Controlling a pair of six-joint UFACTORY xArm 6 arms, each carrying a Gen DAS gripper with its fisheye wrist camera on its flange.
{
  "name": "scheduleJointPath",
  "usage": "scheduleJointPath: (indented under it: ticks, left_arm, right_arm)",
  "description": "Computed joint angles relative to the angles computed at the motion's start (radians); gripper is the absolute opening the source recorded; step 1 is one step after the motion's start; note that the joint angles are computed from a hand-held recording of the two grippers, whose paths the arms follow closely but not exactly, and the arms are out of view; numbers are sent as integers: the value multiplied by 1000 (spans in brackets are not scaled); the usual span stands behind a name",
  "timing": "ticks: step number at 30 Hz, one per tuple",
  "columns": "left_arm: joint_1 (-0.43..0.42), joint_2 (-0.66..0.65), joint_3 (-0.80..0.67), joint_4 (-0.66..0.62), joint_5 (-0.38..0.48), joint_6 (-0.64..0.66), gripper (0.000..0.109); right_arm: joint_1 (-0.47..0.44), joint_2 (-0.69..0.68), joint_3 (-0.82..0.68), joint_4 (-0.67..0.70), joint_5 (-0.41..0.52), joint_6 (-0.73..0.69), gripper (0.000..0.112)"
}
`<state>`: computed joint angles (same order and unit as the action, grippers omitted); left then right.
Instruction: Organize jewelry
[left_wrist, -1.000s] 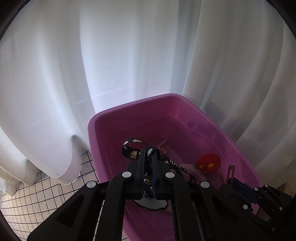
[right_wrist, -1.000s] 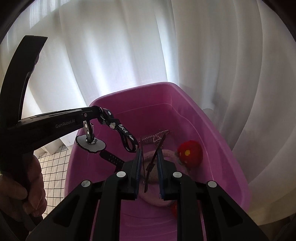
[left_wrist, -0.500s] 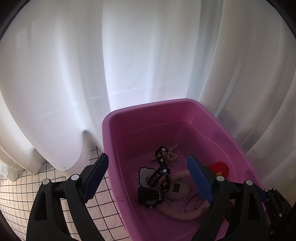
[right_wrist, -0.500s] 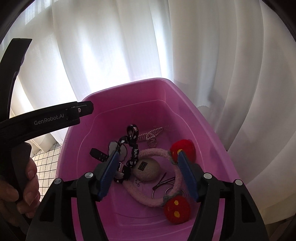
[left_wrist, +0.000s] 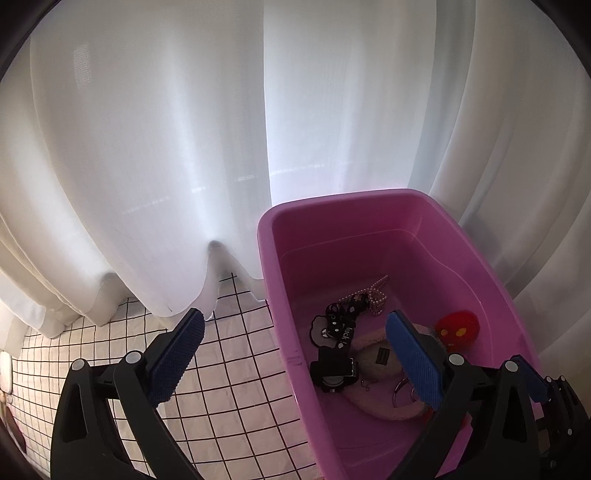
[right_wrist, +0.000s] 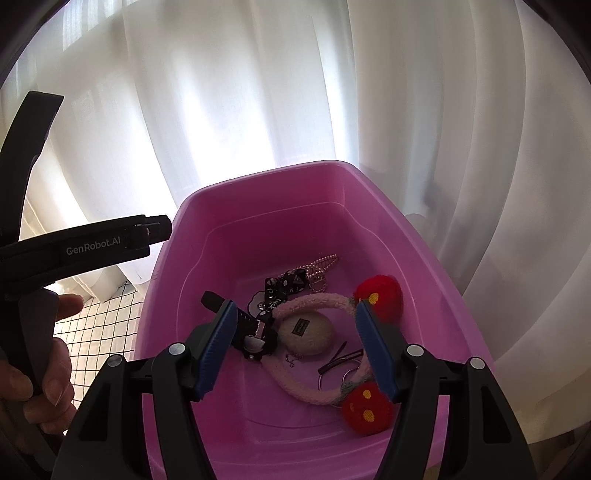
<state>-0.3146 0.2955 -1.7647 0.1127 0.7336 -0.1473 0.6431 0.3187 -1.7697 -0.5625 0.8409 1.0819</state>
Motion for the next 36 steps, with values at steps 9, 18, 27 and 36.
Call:
scheduleJointPath:
  ticks: [9,18,27,36]
  left_arm:
    - [17,-39,55,22,4,-8,97]
    - [27,-45,66,14,12,-9,97]
    - [30,-50,71,20,13,-21,97]
    - [36,-52,71,10,10,-16,97]
  right_arm:
    - [15,8,-13,2,5,-3,64]
    - [18,14,-20,3,2,-11,64]
    - [17,21,-29,2,-3,-16,64]
    - [16,35,-46,7,-11,-34,64]
